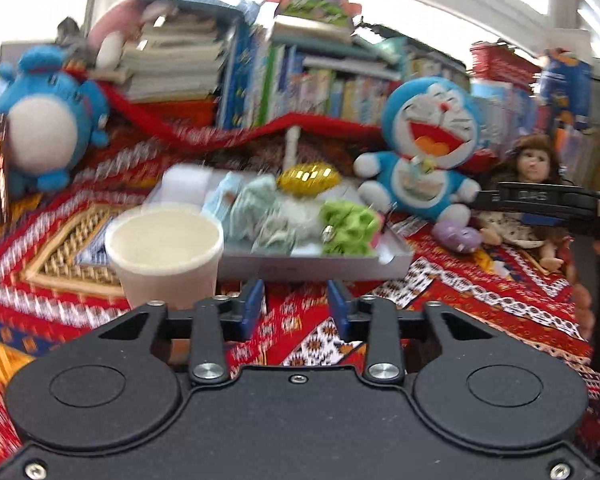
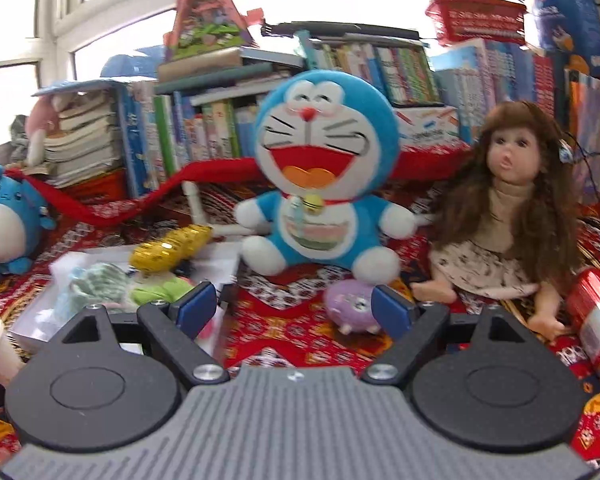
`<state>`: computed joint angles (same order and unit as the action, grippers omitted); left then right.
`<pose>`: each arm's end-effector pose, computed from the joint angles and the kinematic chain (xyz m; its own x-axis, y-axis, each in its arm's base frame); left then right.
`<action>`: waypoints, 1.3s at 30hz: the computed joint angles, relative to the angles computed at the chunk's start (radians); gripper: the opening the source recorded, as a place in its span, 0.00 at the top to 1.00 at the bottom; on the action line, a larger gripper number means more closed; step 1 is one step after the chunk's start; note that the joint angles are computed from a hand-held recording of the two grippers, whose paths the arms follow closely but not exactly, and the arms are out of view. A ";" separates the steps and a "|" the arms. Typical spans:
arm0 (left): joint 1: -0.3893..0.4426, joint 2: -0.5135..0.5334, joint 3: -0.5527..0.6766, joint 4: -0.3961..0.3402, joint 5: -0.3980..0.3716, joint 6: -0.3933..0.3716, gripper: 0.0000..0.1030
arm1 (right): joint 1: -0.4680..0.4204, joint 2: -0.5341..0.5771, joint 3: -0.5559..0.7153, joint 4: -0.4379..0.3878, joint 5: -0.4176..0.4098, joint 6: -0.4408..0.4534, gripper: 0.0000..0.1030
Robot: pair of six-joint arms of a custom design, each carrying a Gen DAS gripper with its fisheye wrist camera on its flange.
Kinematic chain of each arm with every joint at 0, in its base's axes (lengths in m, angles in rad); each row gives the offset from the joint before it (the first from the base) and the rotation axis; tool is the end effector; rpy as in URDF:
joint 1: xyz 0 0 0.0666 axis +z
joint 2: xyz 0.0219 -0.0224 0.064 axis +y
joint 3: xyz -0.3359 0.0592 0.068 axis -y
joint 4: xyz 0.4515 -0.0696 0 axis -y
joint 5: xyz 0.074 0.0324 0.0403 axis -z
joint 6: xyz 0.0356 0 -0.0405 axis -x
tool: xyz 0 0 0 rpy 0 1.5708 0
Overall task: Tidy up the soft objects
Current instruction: 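Reach the left tool to the beige printed tag while the right tool reaches the purple plush heart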
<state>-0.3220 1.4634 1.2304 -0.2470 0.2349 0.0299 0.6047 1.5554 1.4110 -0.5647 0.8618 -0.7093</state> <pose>0.5560 -0.1947 0.3173 -0.4529 0.1204 -0.8834 0.4903 0.8612 -0.1339 0.5134 0.3215 0.3391 -0.3389 0.2812 -0.8978 0.4276 0.8961 0.1193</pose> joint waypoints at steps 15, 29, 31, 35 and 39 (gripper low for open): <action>-0.086 0.181 0.107 0.035 -0.377 0.218 0.60 | -0.031 -0.048 -0.089 -0.054 -0.047 -0.055 0.39; -0.093 0.250 0.199 -0.049 -0.385 0.241 0.65 | -0.080 0.040 -0.012 -0.129 -0.114 0.070 0.25; -0.091 0.249 0.199 -0.051 -0.384 0.249 0.70 | -0.091 0.053 0.003 -0.130 -0.130 0.079 0.22; -0.081 0.237 0.187 -0.053 -0.356 0.263 0.87 | -0.115 0.085 0.044 -0.125 -0.153 0.090 0.14; -0.069 0.181 0.120 -0.036 -0.283 0.232 0.90 | -0.136 0.143 0.120 -0.172 -0.163 0.103 0.13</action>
